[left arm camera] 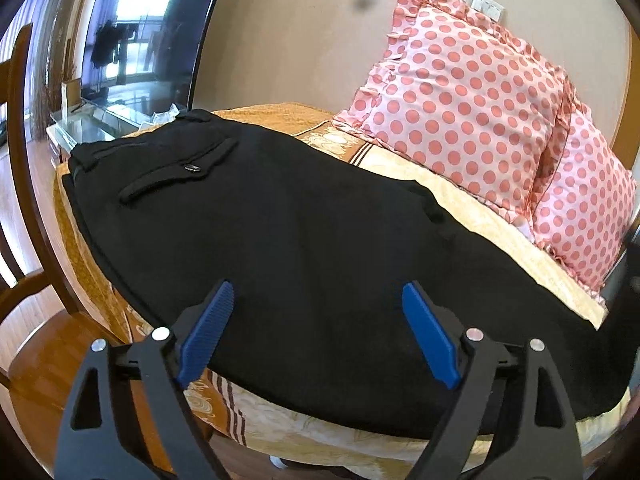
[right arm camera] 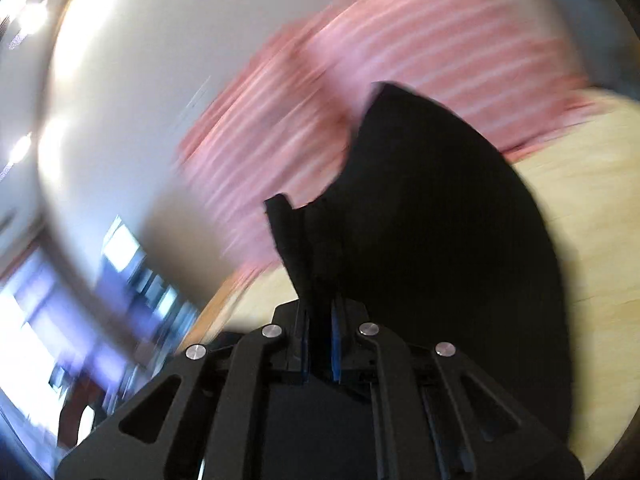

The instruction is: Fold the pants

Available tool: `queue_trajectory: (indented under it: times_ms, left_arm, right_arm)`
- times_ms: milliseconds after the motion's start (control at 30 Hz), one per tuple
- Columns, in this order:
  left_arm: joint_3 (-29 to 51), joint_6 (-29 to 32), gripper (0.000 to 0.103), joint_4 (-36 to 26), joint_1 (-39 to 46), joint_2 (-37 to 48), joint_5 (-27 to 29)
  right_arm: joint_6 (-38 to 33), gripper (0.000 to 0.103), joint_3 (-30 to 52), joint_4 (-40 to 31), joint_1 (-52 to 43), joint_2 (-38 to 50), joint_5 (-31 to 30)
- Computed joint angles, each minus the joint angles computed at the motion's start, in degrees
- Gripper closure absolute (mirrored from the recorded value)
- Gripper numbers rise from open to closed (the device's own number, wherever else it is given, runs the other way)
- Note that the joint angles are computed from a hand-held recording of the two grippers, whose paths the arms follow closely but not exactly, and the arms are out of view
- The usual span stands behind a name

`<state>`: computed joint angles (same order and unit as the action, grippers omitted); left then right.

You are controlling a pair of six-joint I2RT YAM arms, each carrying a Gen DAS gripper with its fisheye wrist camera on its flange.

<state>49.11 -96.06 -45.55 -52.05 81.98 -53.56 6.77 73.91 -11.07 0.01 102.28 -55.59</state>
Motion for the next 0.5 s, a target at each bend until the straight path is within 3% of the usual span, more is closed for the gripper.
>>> queue_trajectory:
  times_ms: [67, 133, 200, 300, 500]
  left_arm:
    - [-0.2, -0.4, 0.017, 0.2, -0.1, -0.3, -0.1]
    - [-0.4, -0.3, 0.017, 0.3, -0.1, -0.6, -0.1]
    - [-0.8, 0.0, 0.017, 0.7, -0.3, -1.0, -0.2]
    - [-1.6, 0.1, 0.017, 1.6, -0.7, -1.6, -0.5]
    - [-2.6, 0.3, 0.017, 2.3, -1.0, -3.1, -0.6]
  right_arm:
    - [-9.2, 0.095, 1.5, -9.7, 8.0, 2.8, 4.2]
    - [-12.2, 0.095, 2.4, -14.1, 12.2, 5.3, 8.2]
    - [-10.5, 0.095, 1.3, -12.6, 13.6, 5.7, 9.6]
    - [-6.0, 0.095, -2.1, -5.6, 12.3, 1.9, 6.8]
    - [-15.6, 0.095, -5.9, -7.3, 14.8, -1.1, 9.3]
